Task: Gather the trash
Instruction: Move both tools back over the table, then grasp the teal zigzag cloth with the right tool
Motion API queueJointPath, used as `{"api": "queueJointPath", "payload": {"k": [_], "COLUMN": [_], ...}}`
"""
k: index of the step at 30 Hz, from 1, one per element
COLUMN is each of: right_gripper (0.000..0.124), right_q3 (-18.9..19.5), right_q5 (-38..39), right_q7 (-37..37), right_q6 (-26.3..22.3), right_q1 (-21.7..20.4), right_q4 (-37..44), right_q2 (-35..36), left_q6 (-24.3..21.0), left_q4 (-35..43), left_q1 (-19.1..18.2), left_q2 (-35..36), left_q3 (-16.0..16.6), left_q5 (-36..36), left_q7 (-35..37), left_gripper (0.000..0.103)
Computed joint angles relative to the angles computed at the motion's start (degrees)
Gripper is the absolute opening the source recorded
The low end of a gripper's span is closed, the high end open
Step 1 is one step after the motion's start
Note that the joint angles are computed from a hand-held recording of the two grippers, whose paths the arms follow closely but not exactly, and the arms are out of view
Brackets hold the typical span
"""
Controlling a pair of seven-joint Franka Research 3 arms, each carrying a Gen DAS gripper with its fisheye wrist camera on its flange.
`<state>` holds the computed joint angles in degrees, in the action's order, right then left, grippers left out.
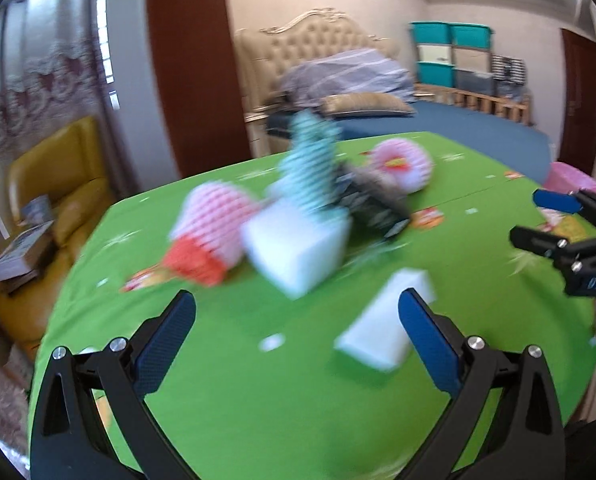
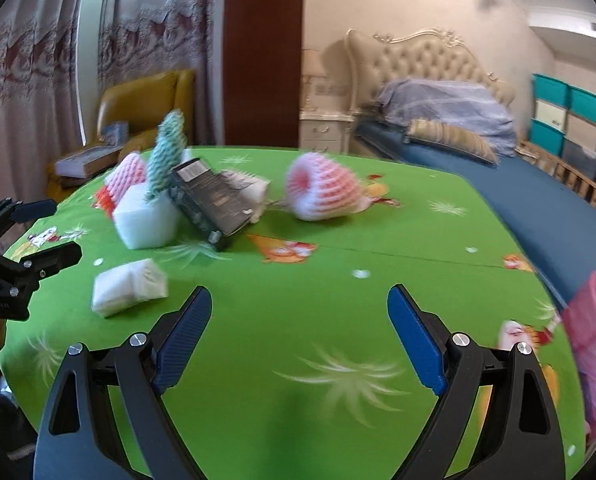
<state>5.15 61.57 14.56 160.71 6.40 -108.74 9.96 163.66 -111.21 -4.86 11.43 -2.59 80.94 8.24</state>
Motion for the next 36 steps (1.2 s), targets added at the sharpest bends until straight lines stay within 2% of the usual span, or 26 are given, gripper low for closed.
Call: {"api": "queueJointPath", "payload": {"k": [1, 4, 9, 20, 22, 25, 27, 29, 32, 36], "right_gripper": [0.085, 0.085, 0.085, 0.083, 0.076, 0.044, 0.035, 0.031, 0.029, 0.029], "right_q3": [-0.24, 1.31, 2.34, 4.5, 4.76, 3.82, 4.24, 6.55, 10.5, 11.66], "right_q5": [-2.6, -0.66, -6.22, -20.57, -23.09, -28.38, -30.15, -27.9, -20.03, -9.69], "right_q7": [2.55, 0.75, 5.61, 20.38, 22.14, 25.98, 25.61, 23.24, 17.95, 10.27], "right_q6": [-0.88, 0.68, 0.6, 1.4, 1.0, -2.15, -2.27, -0.13, -1.03, -2.21], "right_q1": [0.63, 1.52, 4.18, 8.1, 8.33, 9.24, 9.02, 7.0, 2.42, -0.84], "right_q4": [0.4, 1.64, 5.86, 22.44, 24.42, 26.9, 25.88, 23.35, 20.76, 17.62], "right_q2": [0.23, 0.74, 3.38, 15.13, 16.59, 18.36, 18.14, 16.82, 14.32, 10.69], "left_q6": [-0.29, -0.28, -0.86, -0.19, -0.16, 0.4, 0.98, 1.31, 2.11, 3.83], "left_q4": [-1.2, -3.99, -6.9, -9.66, -10.14, -10.06, -9.89, -9.72, -8.98, -7.14], "left_q1": [0.25, 1.77, 4.14, 7.32, 7.36, 7.53, 7.48, 7.3, 6.71, 5.76], "left_q2": [-0.82, -2.83, -4.99, -7.87, -8.17, -7.67, -7.33, -7.05, -6.34, -4.56], "left_q3": [0.42, 0.85, 0.78, -0.15, -0.46, -0.58, -0.6, -0.62, -0.81, -1.03], "left_q5": [0.58, 0.82, 2.41, 2.28, 1.5, 0.38, -0.22, -0.61, -0.88, -3.29], "left_q7": [-1.08, -3.33, -7.12, -8.97, -8.77, -8.11, -7.66, -7.28, -6.5, -2.6], "left_gripper": [0.098, 0.098, 0.098, 0.098, 0.098, 0.098, 0.098, 0.098, 0.098, 0.098]}}
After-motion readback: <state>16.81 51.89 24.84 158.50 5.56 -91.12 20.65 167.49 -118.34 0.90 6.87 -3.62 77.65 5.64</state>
